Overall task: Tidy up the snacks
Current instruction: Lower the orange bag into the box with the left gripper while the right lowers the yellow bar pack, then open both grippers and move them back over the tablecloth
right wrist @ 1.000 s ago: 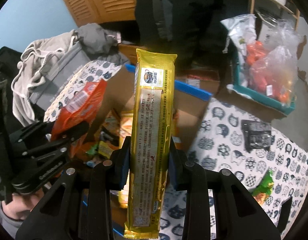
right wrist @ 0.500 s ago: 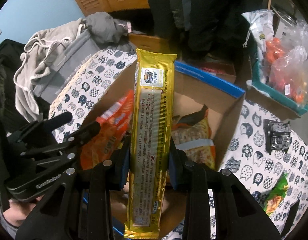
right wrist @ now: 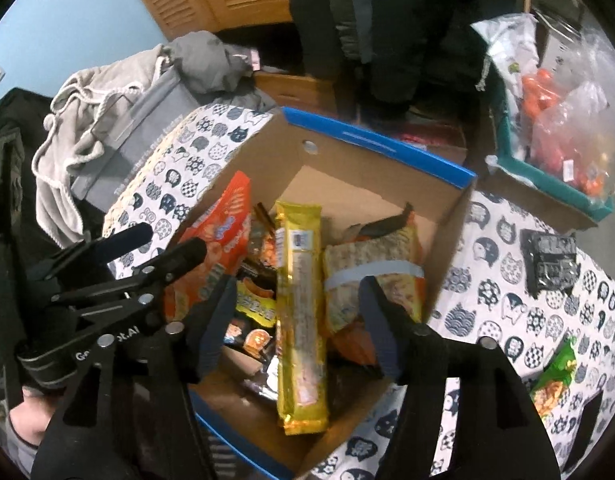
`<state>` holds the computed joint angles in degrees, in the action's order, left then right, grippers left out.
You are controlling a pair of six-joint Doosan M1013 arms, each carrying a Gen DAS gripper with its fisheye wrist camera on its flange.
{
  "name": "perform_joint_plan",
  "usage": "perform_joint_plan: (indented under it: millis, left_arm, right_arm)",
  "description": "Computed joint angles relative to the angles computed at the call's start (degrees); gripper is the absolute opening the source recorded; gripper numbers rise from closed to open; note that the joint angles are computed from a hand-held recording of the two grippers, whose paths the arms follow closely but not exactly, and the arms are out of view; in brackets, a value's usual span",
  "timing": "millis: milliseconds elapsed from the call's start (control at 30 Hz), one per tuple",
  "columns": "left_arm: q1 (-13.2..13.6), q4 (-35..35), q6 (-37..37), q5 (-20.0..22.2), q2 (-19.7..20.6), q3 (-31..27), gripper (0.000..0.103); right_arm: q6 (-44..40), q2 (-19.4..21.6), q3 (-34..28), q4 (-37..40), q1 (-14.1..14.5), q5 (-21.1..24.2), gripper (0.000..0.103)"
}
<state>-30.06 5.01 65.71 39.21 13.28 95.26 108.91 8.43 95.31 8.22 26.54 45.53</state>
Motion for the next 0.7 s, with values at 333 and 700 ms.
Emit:
perform_joint_plan:
  millis: [333, 700]
  left_arm:
    - [-2.85, 0.5, 3.08, -1.05, -0.11, -0.68, 0.074]
    - [-8.14, 3.16, 7.34, -0.3, 0.76, -2.17, 0.08]
  right_arm:
    - [7.46, -4.19, 3.94, -7.4, -1.89, -0.05, 0.079]
    - [14.09, -8.37, 9.69, -10.96, -6.2, 2.05, 0.079]
